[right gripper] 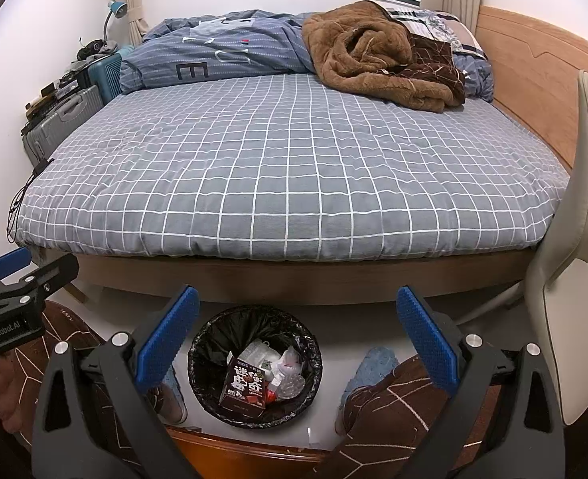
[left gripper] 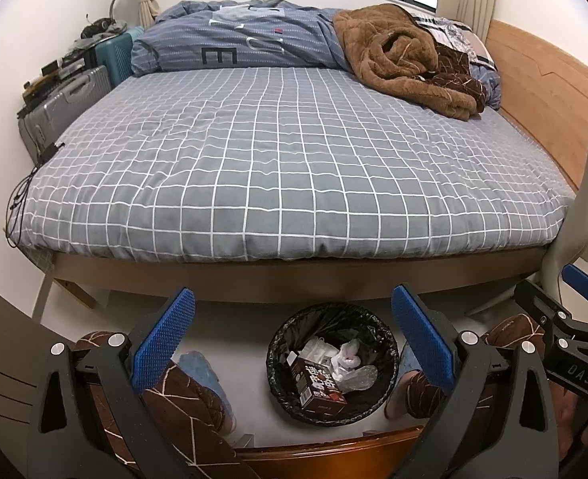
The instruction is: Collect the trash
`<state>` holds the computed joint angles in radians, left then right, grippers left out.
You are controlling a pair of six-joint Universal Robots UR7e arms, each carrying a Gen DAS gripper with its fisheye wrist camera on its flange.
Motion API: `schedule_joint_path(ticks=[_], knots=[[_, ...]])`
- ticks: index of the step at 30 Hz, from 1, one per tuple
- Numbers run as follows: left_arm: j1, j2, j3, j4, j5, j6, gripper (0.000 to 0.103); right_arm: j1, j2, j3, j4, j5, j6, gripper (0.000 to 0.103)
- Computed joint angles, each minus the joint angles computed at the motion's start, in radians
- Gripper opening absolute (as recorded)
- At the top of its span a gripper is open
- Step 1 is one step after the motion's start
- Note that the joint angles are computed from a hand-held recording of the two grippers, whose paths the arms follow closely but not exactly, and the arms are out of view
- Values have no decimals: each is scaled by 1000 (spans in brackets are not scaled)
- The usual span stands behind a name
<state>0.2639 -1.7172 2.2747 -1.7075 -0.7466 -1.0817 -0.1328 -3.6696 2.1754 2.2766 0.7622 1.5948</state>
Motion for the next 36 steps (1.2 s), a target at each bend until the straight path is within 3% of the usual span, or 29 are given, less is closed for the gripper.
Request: schedule_joint_path(ticks=[36], knots=[[13, 24, 2, -9, 3, 4, 97, -16, -10, -1, 23, 1, -18, 95]])
